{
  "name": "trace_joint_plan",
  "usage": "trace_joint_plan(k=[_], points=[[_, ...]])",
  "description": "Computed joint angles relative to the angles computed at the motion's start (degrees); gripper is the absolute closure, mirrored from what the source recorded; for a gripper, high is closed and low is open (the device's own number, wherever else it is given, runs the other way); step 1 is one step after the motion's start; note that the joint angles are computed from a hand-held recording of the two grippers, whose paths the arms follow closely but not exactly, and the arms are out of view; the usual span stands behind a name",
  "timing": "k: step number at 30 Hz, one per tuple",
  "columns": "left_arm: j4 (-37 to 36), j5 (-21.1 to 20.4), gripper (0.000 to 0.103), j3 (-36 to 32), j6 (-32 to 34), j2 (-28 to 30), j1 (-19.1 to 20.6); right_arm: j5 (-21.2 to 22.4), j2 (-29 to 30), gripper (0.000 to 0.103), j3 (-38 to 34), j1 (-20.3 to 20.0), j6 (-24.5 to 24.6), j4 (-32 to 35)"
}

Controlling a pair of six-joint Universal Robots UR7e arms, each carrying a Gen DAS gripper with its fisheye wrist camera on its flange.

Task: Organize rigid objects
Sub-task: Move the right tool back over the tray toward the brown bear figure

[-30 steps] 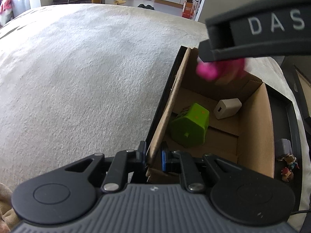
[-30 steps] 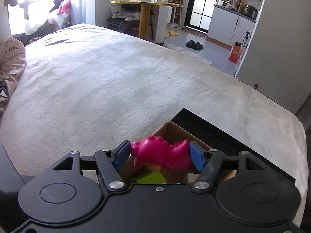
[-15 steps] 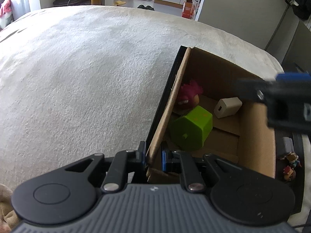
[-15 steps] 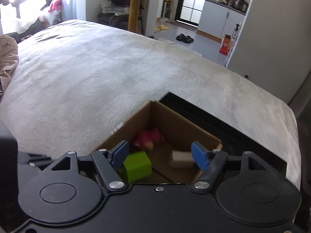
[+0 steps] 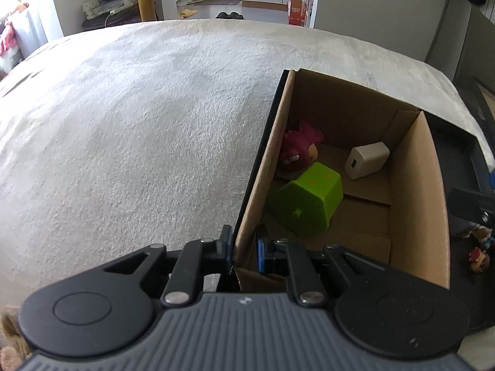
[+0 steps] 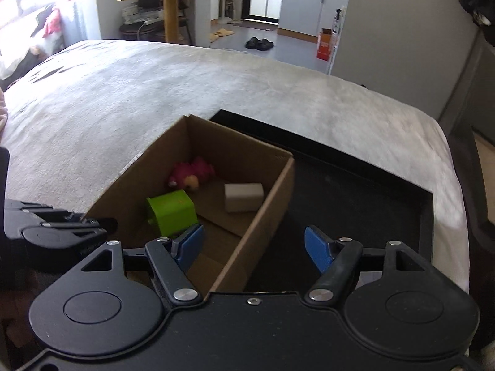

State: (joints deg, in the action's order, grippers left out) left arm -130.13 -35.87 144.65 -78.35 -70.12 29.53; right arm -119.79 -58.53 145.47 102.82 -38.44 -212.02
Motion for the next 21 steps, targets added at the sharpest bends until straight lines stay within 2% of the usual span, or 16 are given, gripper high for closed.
trace_joint_plan(k=[21], points=[[14.11,0.36,0.087,-5.83,-3.84,4.11,-1.09,5.31,-6.16,0.031,6.23,-12.01,0.04,-4.97]])
